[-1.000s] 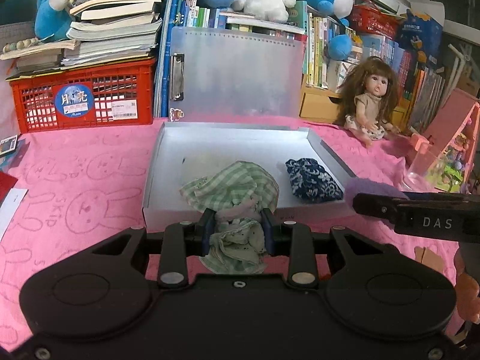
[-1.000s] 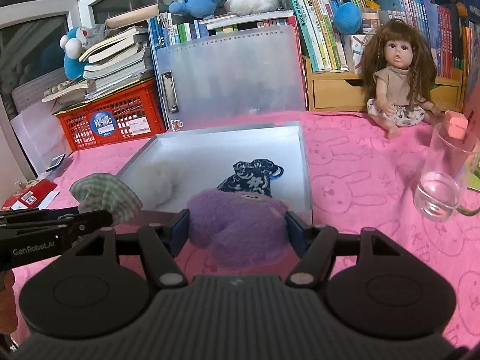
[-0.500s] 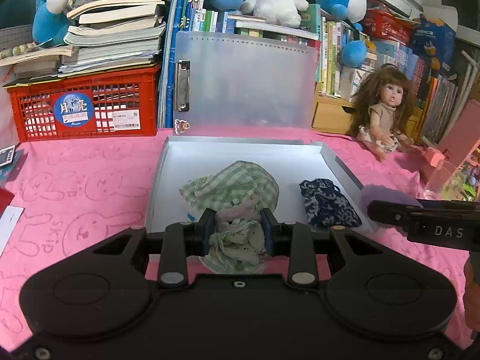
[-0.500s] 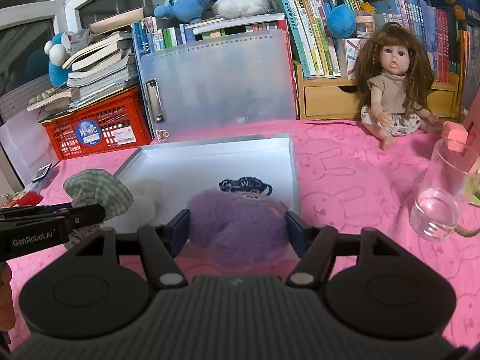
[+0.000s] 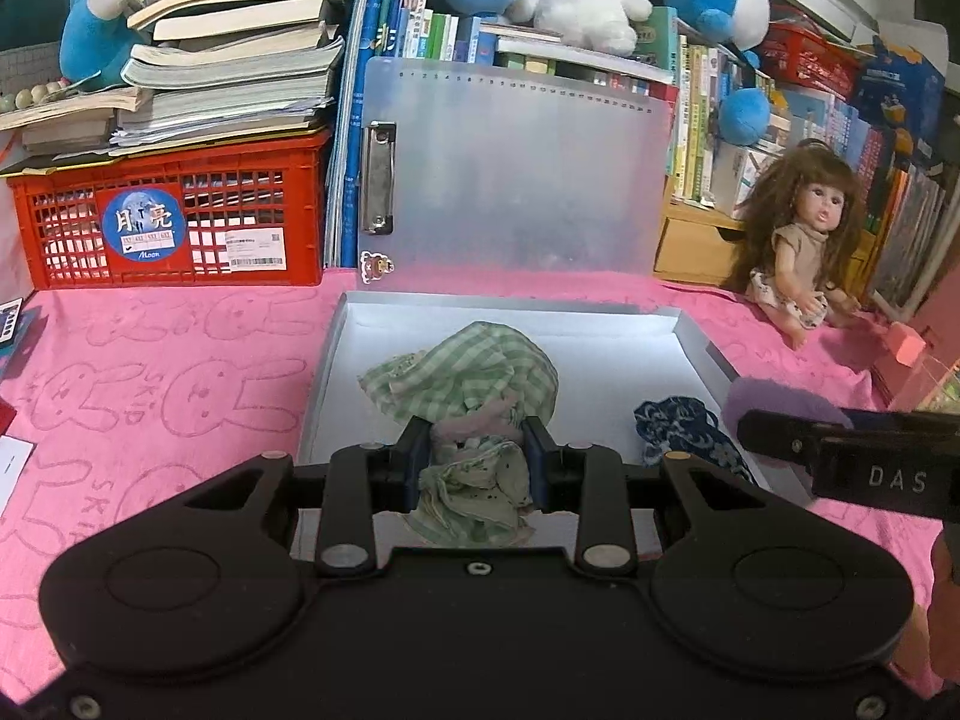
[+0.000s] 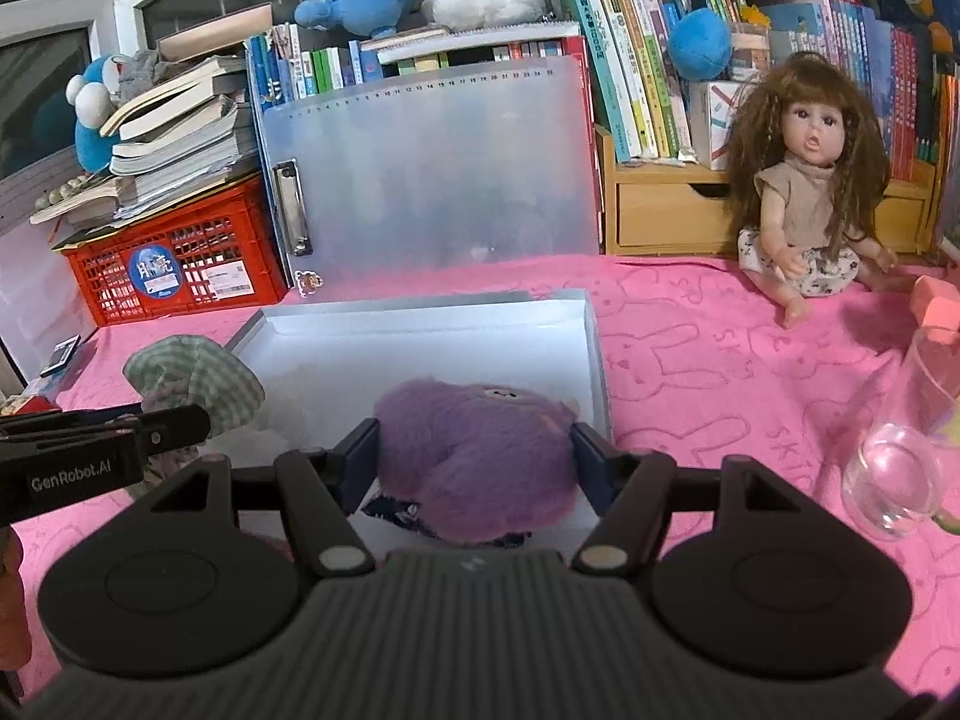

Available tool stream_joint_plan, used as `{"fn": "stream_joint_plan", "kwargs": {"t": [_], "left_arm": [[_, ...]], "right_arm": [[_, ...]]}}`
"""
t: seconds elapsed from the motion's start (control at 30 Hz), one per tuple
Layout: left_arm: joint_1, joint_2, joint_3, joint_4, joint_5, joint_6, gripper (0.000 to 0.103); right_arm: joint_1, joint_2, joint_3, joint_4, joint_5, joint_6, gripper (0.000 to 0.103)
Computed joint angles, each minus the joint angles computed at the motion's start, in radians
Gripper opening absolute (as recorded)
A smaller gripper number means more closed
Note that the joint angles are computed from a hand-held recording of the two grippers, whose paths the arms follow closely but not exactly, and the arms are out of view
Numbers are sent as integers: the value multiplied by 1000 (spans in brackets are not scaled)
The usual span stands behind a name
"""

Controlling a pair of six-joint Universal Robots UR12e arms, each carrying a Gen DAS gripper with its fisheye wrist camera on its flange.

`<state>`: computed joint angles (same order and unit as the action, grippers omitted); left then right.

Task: Organize objects
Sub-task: 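Carry gingham cloth with left tool and purple plush with right tool into box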

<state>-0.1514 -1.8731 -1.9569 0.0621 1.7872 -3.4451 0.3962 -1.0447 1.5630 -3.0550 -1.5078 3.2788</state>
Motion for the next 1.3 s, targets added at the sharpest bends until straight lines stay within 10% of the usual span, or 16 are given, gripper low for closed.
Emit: {"fn": "stream_joint_plan", "kwargs": {"t": [1.3], "left_arm": [[26, -83, 90, -41, -2, 38, 36]], "right_arm": [[-15, 89, -140, 148, 40, 25, 74]]}}
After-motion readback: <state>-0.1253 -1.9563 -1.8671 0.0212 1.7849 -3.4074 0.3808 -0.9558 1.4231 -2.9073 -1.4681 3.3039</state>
